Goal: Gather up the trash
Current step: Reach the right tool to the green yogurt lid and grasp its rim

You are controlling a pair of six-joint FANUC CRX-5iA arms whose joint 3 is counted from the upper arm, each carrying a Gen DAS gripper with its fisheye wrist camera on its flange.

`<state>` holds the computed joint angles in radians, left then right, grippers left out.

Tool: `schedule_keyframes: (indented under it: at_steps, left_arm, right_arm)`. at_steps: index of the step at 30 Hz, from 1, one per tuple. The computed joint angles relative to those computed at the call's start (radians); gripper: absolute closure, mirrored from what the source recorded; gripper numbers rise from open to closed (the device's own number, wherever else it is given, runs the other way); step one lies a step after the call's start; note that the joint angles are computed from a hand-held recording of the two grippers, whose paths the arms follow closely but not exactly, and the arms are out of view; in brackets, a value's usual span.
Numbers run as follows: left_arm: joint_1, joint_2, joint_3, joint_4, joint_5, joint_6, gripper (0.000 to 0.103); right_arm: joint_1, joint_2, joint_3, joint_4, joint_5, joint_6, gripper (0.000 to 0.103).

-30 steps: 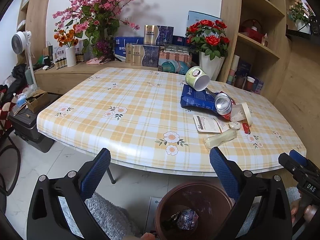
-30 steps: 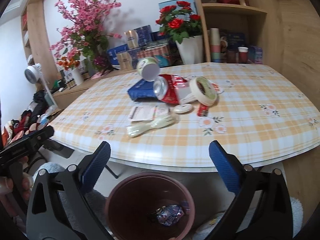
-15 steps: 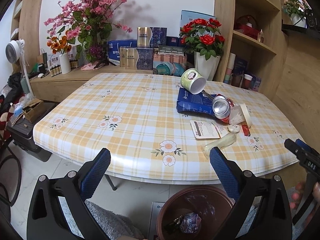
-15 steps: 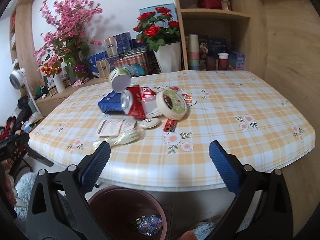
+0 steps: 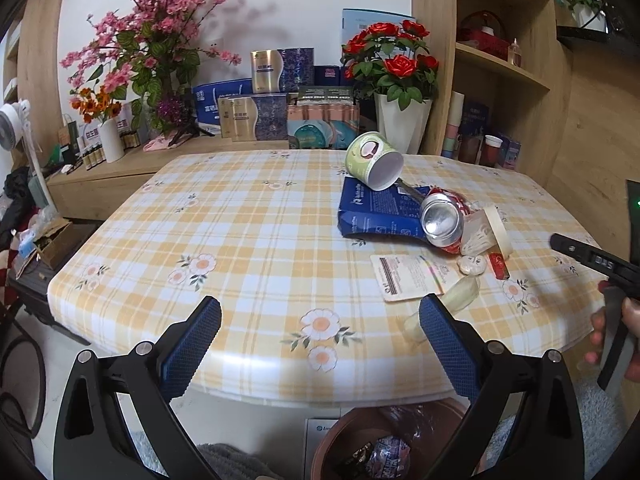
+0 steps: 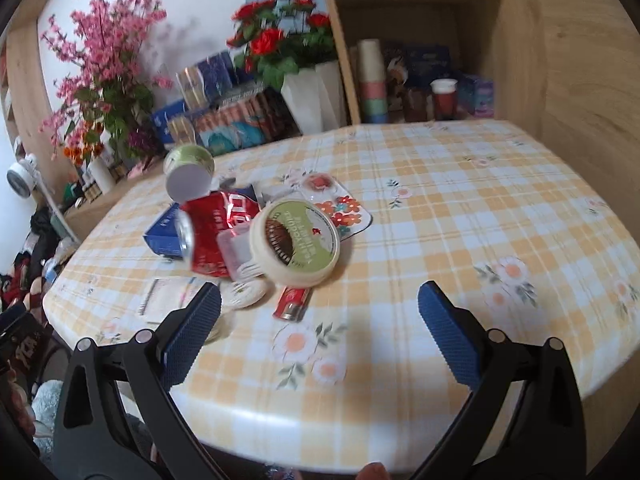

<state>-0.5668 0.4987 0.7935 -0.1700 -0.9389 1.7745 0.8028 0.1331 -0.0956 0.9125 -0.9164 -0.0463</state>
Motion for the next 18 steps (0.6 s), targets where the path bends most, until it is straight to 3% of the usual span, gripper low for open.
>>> schedule_keyframes:
  at_steps: [5,9,18]
  left_arm:
    - [-0.007,0.085,0.111,0.035,-0.014,-0.041,0.006]
    - [-0.009,0.170,0.224,0.078,-0.044,-0.078,0.006]
    - [0.004,0.353,0.483,0.188,-0.166,-0.123,0.006]
  right_arm:
    - [-0.070,0.074,0.113,-0.152,0.035,0.236,0.006]
    - [-0.126,0.086,0.130,-0.247,0.153,0.256,0.006]
    - [-0.190,0.114,0.163,-0.428,0.294,0.282,0.006]
